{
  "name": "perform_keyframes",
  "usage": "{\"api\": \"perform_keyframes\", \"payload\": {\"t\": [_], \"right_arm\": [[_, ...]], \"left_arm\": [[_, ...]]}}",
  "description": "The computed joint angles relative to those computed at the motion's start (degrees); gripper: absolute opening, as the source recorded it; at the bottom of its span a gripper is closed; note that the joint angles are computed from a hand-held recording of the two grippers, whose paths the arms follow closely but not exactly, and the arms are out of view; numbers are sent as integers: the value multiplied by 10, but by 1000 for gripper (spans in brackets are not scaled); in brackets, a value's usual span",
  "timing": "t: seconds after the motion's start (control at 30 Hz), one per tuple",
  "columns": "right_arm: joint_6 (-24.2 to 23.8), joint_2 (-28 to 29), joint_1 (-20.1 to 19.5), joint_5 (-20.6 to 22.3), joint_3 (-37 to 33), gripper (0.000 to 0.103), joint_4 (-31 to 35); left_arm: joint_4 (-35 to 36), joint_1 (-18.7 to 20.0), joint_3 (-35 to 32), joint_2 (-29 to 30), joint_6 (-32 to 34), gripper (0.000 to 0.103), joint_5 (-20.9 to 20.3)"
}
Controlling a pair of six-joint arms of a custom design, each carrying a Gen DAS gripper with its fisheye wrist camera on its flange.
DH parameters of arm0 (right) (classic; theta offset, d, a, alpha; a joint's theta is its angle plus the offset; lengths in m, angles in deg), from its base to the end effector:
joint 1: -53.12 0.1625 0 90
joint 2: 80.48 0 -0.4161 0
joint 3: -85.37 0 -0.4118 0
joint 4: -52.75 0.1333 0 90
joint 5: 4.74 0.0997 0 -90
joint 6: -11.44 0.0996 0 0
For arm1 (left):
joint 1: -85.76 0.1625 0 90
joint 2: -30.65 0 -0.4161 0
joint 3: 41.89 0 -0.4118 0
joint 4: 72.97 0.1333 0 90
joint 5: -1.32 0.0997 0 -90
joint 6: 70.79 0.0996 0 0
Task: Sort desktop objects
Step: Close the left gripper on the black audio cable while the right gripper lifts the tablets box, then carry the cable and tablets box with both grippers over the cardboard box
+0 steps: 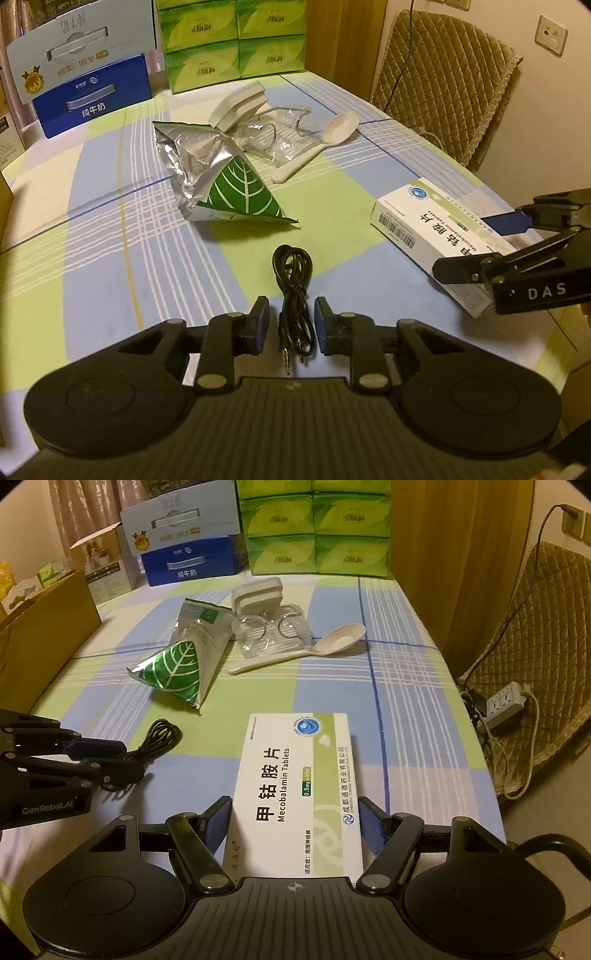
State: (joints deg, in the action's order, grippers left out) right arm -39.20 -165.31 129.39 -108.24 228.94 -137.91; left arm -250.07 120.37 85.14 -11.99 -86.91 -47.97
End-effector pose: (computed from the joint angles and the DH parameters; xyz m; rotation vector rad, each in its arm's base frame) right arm 0.0143 -0.4050 0.2194 0.6795 -2.3917 0.6487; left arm -0.2574 -0.4185 -0.0362 0.8282 2.3874 -0.5963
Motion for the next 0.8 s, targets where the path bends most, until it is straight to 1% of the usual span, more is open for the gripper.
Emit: {"api": "perform_keyframes", "payload": {"t": [0.23,0.27,0.3,0.37,0.5,0.6,0.8], "right_arm": [[1,13,0,4,-6,68,-16],[1,15,1,2,-7,69,-17],[-1,19,2,0,-8,69,-19],[-4,28,7,-10,-12,69,-22],[-8,45,13,-29,-19,69,-27],[-14,53,15,-33,-21,69,-37],[-1,57,29,-54,-26,68,-37]], "left_arm": [[-5,4,-4,6,15,21,1],[-4,3,-3,6,15,21,1],[-3,3,-2,5,15,17,0],[-1,1,-1,4,16,13,-3],[3,-2,1,2,10,13,-3],[4,-2,2,1,8,13,-3],[9,-3,5,-4,3,12,-3]]}}
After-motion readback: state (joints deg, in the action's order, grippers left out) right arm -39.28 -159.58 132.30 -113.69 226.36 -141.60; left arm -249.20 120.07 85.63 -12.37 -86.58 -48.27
